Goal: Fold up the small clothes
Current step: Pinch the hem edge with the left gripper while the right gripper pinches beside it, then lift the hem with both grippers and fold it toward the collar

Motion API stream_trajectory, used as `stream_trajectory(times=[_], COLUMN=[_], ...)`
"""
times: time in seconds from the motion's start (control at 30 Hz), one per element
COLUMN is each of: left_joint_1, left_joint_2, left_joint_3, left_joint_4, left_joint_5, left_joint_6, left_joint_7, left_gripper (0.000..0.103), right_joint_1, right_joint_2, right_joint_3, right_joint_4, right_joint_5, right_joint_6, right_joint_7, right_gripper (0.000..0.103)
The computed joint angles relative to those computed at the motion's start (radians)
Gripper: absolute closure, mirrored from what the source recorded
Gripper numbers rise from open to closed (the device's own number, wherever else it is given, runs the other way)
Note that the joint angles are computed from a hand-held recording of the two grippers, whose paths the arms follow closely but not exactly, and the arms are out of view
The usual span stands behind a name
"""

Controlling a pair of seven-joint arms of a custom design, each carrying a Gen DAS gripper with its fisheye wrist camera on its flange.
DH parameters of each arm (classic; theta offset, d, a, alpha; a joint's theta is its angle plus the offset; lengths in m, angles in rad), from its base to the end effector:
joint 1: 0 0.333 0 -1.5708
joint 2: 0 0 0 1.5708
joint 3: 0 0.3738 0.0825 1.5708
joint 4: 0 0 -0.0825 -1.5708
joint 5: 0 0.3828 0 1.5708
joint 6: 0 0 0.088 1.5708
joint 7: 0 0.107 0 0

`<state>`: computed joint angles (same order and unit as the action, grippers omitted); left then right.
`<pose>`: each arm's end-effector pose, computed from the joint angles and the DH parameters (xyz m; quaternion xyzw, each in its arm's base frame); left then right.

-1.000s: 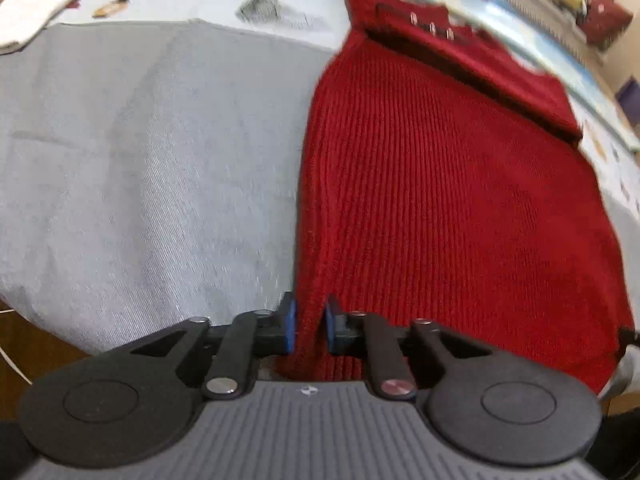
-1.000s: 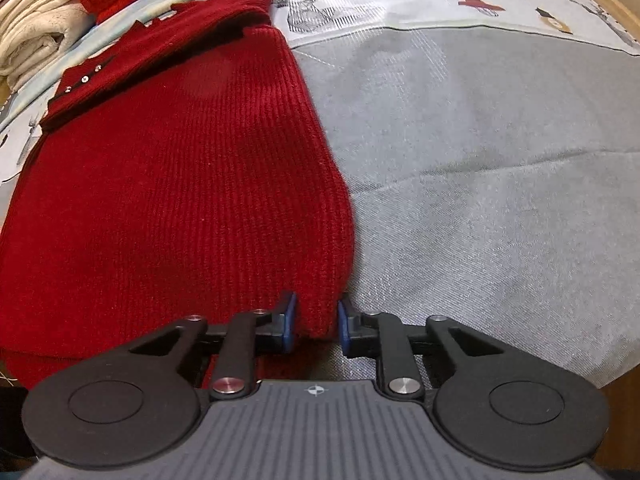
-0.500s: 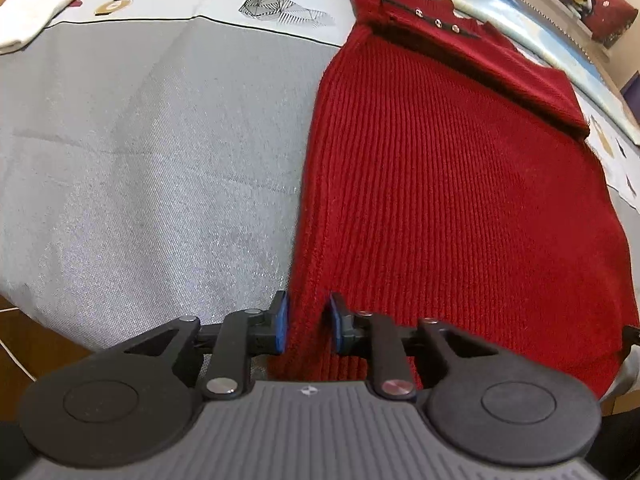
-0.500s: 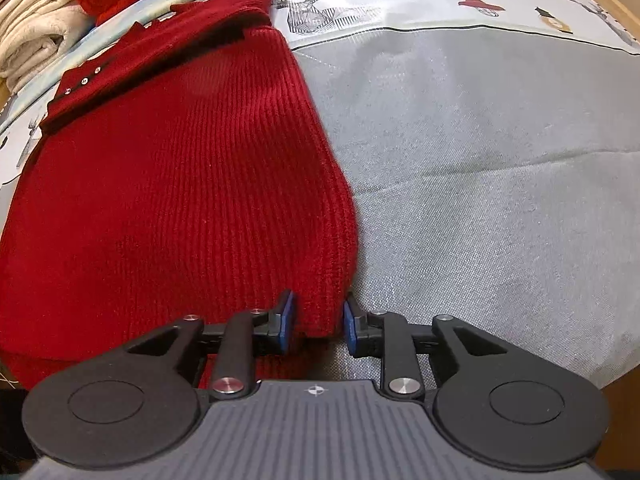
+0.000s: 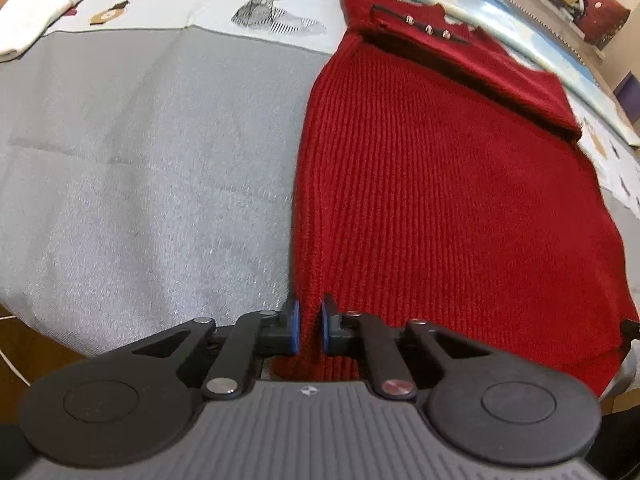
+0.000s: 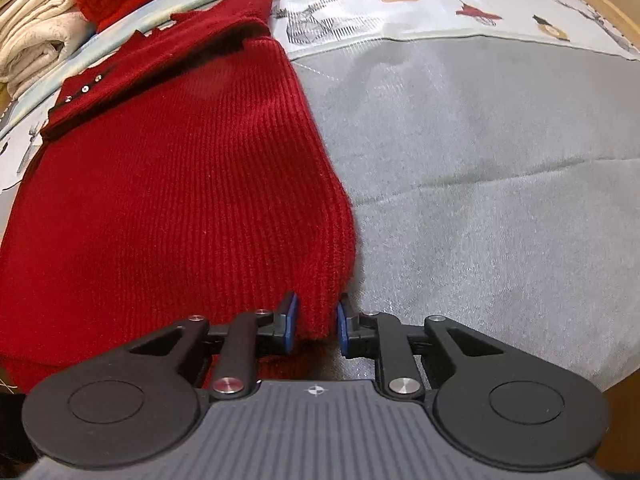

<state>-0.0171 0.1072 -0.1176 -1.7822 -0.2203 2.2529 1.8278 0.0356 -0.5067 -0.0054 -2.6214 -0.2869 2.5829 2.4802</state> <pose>0.6257 -0.0872 0.5867 -0.5881 0.7818 -0.1959 0.0667 0.3871 0.0165 0.5160 -0.4208 0.8718 -0.1668 0.1872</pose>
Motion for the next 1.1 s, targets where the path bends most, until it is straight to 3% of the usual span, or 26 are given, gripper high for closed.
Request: stream_trajectory(times=[0.23, 0.47, 0.57, 0.6, 0.8, 1.0, 1.1], left_joint_1=[0.013, 0.013, 0.008, 0.008, 0.024, 0.046, 0.050], left_joint_2=[-0.073, -0.175, -0.221, -0.239, -0.311, -0.244, -0.156], left_joint_3=[-0.003, 0.014, 0.032, 0.041, 0.100, 0.091, 0.071], left_joint_4=[-0.039, -0.058, -0.052, -0.051, -0.012, 0.053, 0.122], left_joint_5=[-0.140, -0.303, -0.368, -0.390, -0.481, -0.436, -0.412], left_joint_6=[0.071, 0.076, 0.036, 0.018, -0.106, -0.129, -0.116], left_joint_7=[0.111, 0.247, 0.282, 0.296, 0.344, 0.291, 0.255], left_gripper=[0.095, 0.096, 0.096, 0.096, 0.097, 0.097, 0.097], right_joint_1=[-0.061, -0.090, -0.088, -0.098, -0.056, -0.066, -0.103], right_joint_2=[-0.091, -0.208, -0.275, -0.302, -0.483, -0.513, -0.431], right_joint_3=[0.036, 0.064, 0.055, 0.059, 0.033, 0.018, 0.006], right_joint_4=[-0.044, -0.043, -0.048, -0.053, -0.077, -0.104, -0.104], right_joint_5=[-0.065, -0.106, -0.077, -0.074, -0.039, -0.006, 0.008], right_joint_6=[0.161, 0.278, 0.305, 0.319, 0.291, 0.290, 0.367], right_joint_7=[0.075, 0.079, 0.091, 0.097, 0.040, 0.010, 0.022], right_gripper=[0.085, 0.087, 0.090, 0.098, 0.098, 0.098, 0.098])
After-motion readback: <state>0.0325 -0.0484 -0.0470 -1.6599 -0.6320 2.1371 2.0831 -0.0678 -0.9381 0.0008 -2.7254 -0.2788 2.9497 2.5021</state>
